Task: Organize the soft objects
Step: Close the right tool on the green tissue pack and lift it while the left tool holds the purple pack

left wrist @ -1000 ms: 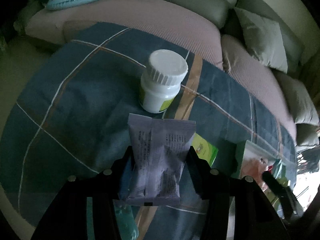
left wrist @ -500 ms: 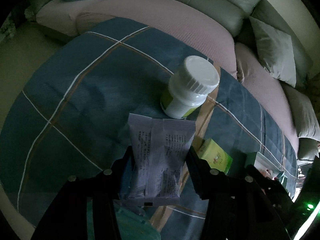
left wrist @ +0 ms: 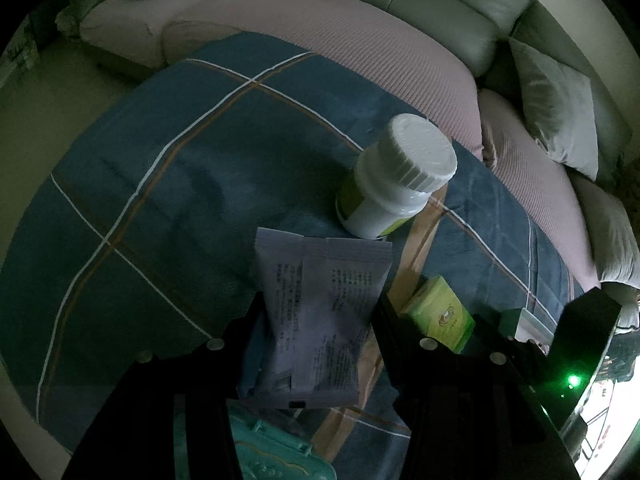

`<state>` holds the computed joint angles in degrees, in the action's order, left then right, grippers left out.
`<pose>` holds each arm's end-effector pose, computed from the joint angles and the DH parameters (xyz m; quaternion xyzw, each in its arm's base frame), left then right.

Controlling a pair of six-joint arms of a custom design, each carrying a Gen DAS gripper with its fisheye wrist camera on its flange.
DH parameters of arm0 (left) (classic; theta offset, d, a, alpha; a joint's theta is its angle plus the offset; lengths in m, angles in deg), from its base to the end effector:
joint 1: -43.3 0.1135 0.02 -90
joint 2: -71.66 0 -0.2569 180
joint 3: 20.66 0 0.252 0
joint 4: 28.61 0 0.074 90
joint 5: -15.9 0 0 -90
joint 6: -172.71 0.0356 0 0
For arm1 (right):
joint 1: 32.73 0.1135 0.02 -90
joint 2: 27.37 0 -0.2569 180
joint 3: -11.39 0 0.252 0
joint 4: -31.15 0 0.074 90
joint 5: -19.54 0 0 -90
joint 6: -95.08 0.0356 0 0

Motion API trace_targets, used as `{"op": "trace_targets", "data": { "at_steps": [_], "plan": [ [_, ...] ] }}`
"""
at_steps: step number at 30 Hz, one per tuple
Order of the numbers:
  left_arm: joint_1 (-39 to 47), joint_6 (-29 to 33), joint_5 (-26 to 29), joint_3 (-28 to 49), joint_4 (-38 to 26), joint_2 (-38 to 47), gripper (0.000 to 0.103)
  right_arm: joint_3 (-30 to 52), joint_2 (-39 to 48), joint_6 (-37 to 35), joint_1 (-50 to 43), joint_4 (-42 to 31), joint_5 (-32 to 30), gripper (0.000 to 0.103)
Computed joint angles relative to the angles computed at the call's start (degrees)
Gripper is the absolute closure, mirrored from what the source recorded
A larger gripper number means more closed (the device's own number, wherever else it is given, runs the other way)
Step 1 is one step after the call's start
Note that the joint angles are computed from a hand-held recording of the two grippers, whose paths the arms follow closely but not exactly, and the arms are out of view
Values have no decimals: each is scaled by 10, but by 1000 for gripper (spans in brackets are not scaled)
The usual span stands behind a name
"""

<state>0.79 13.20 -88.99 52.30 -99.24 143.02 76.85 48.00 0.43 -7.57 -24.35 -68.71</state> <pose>0.1747 -0.1477 0.2627 -0.2505 0.9426 -0.0784 0.2065 0.2258 0.1049 0.2191 -0.2481 0.9449 0.0232 0.2122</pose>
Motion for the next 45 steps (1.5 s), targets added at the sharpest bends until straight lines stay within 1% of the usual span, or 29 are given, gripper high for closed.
{"op": "trace_targets", "data": {
  "at_steps": [8,13,16,19,25,35,45],
  "plan": [
    [-1,-1,0,3,-1,3,50,1,24,-2,3,19,2,28],
    [1,-1,2,1,-1,0,50,-3,20,3,5,21,2,28],
    [-1,-2,2,1,-1,1,50,-7,11,5,7,18,-1,31],
    [0,-2,3,0,0,0,50,-9,5,7,11,15,3,36],
    [2,-1,5,0,0,-1,50,-12,-5,10,12,8,5,39],
    [-5,-1,-1,12,-7,5,50,-17,-35,22,0,-18,-7,41],
    [-9,-1,-6,13,-7,0,50,5,-82,28,-56,-60,-41,41]
  ]
}}
